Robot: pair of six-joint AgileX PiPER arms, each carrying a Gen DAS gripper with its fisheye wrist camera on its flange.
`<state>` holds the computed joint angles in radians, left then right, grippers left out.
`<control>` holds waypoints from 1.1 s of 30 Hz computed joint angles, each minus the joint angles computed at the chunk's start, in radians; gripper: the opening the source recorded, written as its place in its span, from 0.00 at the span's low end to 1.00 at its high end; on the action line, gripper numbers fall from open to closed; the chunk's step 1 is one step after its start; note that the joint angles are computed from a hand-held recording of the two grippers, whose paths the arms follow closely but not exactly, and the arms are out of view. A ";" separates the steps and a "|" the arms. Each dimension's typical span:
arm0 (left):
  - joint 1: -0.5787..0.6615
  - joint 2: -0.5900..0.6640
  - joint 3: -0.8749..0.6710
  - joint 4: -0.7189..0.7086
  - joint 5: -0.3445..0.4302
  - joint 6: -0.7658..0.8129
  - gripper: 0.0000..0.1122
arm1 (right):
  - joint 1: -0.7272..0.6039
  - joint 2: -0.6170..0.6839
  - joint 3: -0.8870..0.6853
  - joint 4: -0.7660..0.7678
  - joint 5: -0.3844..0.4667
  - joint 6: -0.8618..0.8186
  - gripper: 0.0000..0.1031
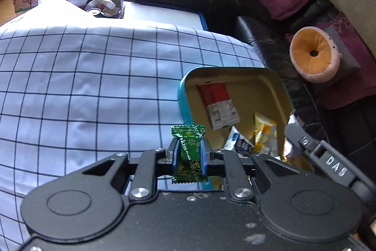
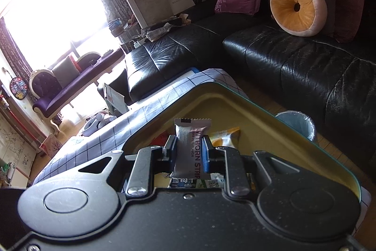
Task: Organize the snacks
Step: 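Open the left gripper to drop the green packet into the tray, then open the right gripper to drop the white strip packet into the tray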
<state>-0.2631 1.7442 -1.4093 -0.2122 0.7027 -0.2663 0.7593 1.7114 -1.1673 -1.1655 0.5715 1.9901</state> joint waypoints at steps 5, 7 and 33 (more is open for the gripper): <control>-0.026 0.053 -0.056 -0.033 0.010 -0.011 0.15 | 0.000 -0.003 0.006 0.010 0.011 -0.029 0.29; -0.042 0.072 -0.078 -0.014 0.011 -0.040 0.15 | 0.000 -0.010 0.017 0.012 0.013 -0.033 0.29; -0.143 0.038 -0.068 0.343 0.028 -0.308 0.23 | -0.112 0.123 -0.270 0.352 0.022 -0.629 0.30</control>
<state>-0.4059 1.7820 -1.4770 0.1311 0.7309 -0.5739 0.6471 1.8348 -1.4377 -0.8132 0.5940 1.3611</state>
